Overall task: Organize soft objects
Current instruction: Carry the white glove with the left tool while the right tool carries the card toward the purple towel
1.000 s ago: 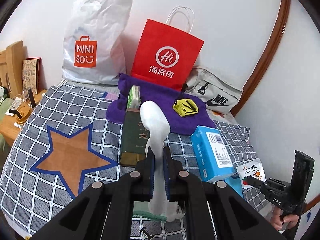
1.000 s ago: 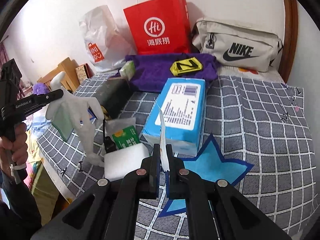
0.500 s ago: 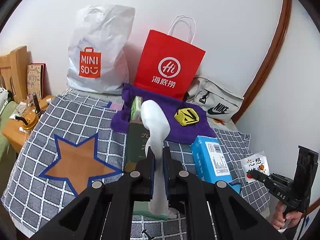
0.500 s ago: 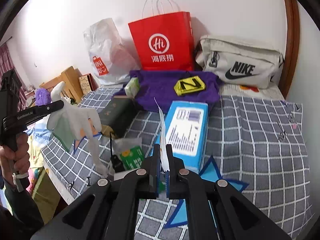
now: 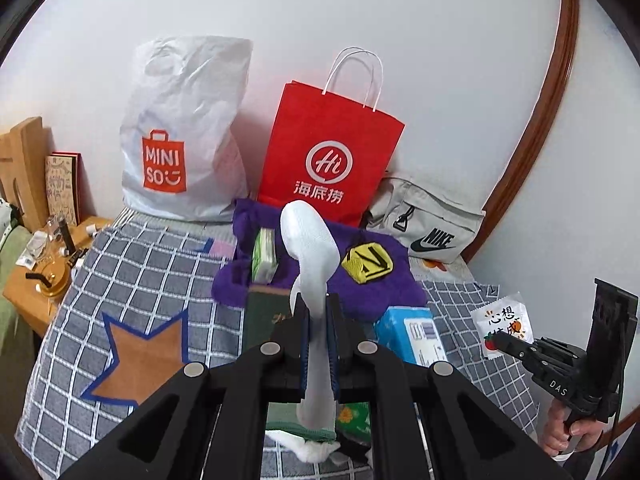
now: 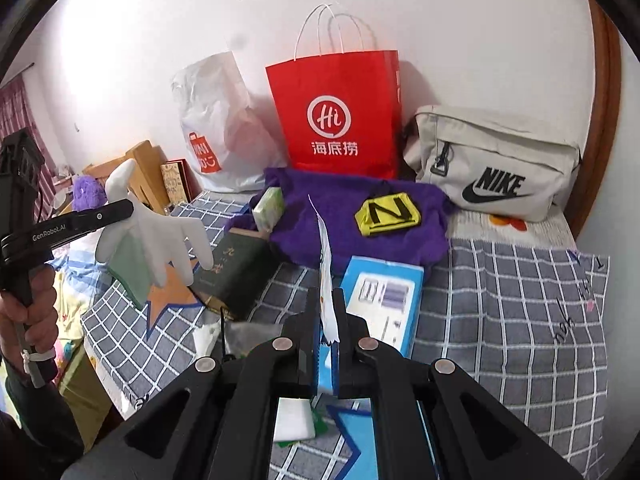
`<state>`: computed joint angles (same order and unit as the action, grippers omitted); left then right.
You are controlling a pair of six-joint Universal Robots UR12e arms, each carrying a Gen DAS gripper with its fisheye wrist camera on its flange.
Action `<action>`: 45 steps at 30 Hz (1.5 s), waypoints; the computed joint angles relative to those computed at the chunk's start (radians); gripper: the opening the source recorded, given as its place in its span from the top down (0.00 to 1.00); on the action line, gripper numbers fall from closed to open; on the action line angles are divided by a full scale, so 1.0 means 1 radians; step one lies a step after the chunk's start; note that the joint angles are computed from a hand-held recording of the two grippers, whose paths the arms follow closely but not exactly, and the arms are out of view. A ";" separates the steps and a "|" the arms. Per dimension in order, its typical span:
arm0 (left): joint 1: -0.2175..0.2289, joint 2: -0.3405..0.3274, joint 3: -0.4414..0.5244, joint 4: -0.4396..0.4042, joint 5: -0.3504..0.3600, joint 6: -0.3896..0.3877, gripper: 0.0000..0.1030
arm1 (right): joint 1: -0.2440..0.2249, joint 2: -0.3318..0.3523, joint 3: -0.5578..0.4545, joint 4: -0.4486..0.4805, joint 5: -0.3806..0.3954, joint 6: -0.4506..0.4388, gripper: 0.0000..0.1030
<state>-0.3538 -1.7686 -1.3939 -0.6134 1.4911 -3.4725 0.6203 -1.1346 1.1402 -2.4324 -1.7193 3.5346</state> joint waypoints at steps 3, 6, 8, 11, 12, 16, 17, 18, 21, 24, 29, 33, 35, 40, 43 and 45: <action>-0.001 -0.021 0.034 -0.015 0.008 0.009 0.92 | -0.008 0.012 -0.023 0.008 0.006 -0.002 0.96; -0.004 -0.041 0.065 -0.041 0.031 0.012 0.92 | -0.019 0.028 -0.051 0.024 0.017 -0.009 0.96; -0.002 -0.055 0.083 -0.058 0.033 0.016 0.92 | -0.025 0.036 -0.066 0.031 0.019 -0.009 0.96; 0.003 -0.071 0.103 -0.076 0.029 0.015 0.92 | -0.036 0.051 -0.091 0.043 0.024 -0.008 0.96; 0.004 -0.075 0.108 -0.079 0.029 0.014 0.92 | -0.038 0.055 -0.097 0.046 0.025 -0.006 0.96; 0.009 -0.099 0.137 -0.090 0.022 0.018 0.92 | -0.051 0.077 -0.128 0.062 0.036 -0.007 0.96; 0.009 -0.107 0.149 -0.095 0.023 0.021 0.92 | -0.053 0.082 -0.135 0.066 0.038 -0.009 0.96; 0.009 -0.116 0.160 -0.100 0.025 0.027 0.92 | -0.057 0.089 -0.144 0.069 0.042 -0.011 0.96; 0.010 -0.139 0.189 -0.114 0.022 0.035 0.92 | -0.066 0.106 -0.164 0.077 0.058 -0.013 0.96; 0.012 -0.168 0.226 -0.130 0.019 0.036 0.92 | -0.074 0.128 -0.193 0.090 0.072 -0.014 0.96; 0.012 -0.215 0.285 -0.159 0.016 0.041 0.92 | -0.091 0.169 -0.250 0.114 0.089 -0.021 0.96; 0.015 -0.255 0.336 -0.180 -0.005 0.046 0.92 | -0.103 0.209 -0.309 0.139 0.106 -0.028 0.96; 0.016 -0.274 0.363 -0.191 -0.012 0.050 0.92 | -0.108 0.234 -0.350 0.167 0.108 -0.042 0.96; 0.013 -0.324 0.436 -0.216 -0.021 0.068 0.92 | -0.117 0.286 -0.433 0.215 0.112 -0.061 0.96; 0.012 -0.354 0.476 -0.233 -0.030 0.070 0.92 | -0.126 0.298 -0.437 0.222 0.148 -0.048 0.96; 0.013 -0.374 0.497 -0.251 -0.039 0.069 0.92 | -0.133 0.309 -0.439 0.242 0.181 -0.042 0.96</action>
